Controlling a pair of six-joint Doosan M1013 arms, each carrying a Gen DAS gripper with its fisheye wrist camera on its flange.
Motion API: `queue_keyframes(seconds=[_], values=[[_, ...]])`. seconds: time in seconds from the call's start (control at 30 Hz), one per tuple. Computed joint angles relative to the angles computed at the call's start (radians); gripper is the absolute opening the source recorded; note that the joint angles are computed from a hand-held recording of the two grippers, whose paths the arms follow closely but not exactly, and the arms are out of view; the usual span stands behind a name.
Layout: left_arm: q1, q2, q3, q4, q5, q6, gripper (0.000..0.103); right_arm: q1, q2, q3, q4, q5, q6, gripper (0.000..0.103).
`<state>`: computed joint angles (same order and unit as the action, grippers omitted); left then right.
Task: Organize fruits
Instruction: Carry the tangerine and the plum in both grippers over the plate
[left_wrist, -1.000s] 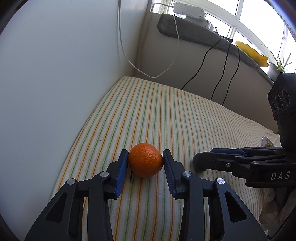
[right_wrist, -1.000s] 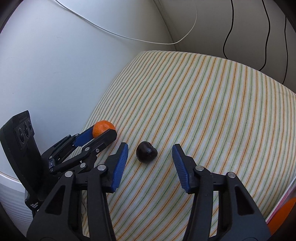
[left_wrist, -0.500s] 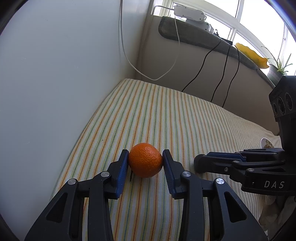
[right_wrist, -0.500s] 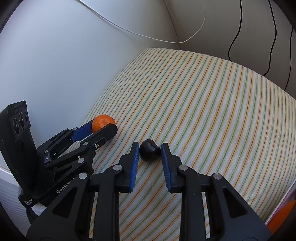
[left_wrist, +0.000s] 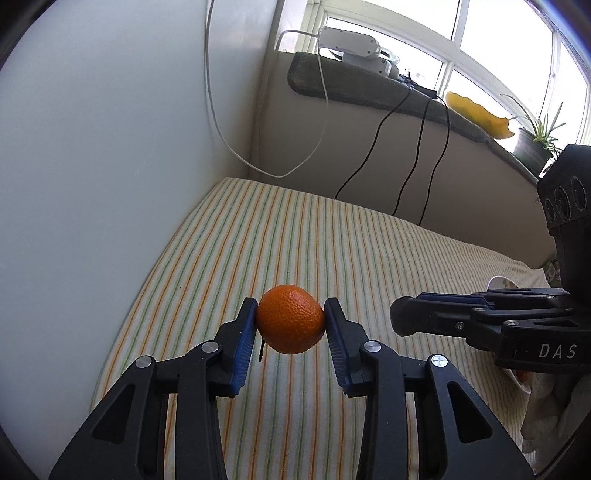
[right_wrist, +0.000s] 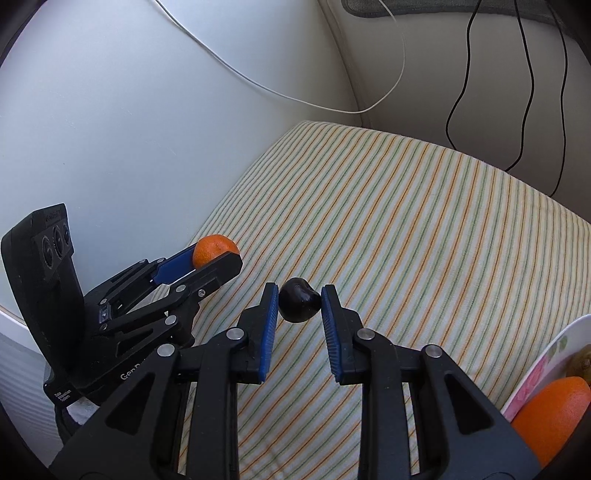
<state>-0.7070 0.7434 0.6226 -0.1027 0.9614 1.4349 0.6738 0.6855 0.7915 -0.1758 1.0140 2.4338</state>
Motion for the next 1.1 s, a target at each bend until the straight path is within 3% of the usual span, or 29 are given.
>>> queue_keyframes(seconds=[0.6, 1.1], values=[[-0.051, -0.042, 0.024, -0.02, -0.044, 0.072, 0.035, 0.001, -0.155, 0.203, -0.136, -0.075, 0.103, 0.025], [-0.102, -0.02, -0.035, -0.051, -0.027, 0.141, 0.035, -0.003, -0.286, 0.375, -0.237, -0.123, 0.231, 0.025]])
